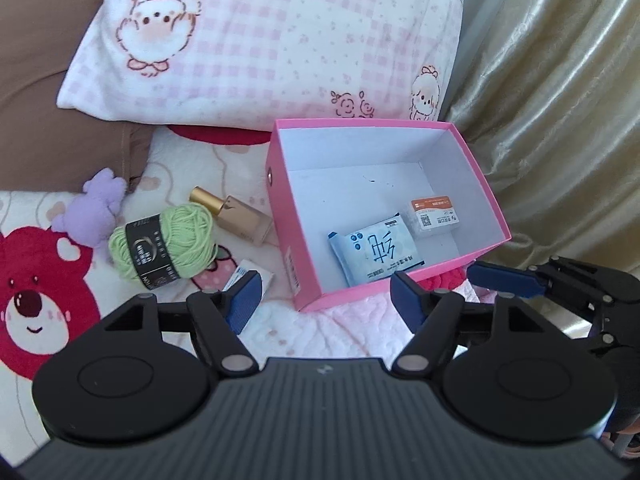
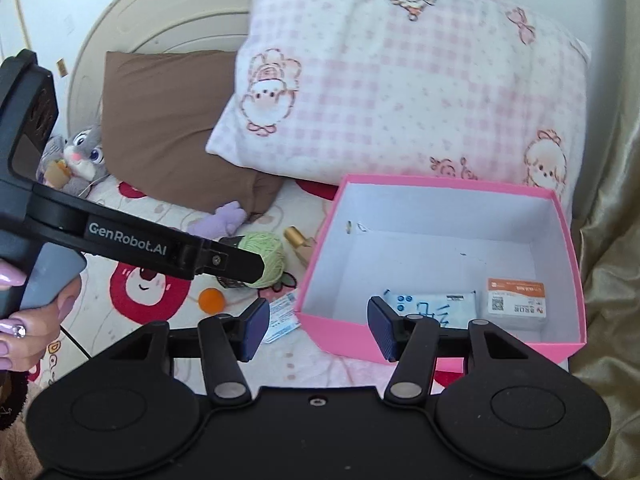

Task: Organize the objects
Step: 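Open the left tool and lift it out of the pink box, then move the left tool to the white medicine box and close on it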

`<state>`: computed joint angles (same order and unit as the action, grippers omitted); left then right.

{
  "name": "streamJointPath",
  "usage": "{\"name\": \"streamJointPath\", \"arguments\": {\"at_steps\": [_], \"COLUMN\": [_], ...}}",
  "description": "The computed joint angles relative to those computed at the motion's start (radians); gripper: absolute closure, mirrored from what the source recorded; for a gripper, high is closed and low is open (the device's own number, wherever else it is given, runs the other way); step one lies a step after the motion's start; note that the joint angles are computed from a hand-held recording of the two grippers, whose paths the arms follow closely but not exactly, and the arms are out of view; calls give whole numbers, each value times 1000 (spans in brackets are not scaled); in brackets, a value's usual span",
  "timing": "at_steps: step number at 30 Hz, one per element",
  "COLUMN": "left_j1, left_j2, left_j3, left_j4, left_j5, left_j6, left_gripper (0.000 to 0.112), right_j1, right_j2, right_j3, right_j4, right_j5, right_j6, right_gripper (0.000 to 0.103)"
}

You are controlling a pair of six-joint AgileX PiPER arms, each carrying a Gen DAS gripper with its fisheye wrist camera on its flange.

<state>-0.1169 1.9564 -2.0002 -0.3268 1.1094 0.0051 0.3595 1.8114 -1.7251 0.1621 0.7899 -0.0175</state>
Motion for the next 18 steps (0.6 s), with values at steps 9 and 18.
{"name": "streamJointPath", "arguments": {"at_steps": [9, 18], "left_j1": [153, 233], "left_j2": [-139, -82], "left_j3": [287, 428], "left_j4": [-101, -295], "left_j5": [-78, -182], "left_j6": [107, 302], "left_gripper": [42, 44], "right_j1": [128, 200], "right_j2": [64, 194], "right_j3": [-96, -137], "right_j4": [-13, -22], "right_j5": [67, 15], "right_j6": [-89, -97], "right_gripper": [42, 26]}}
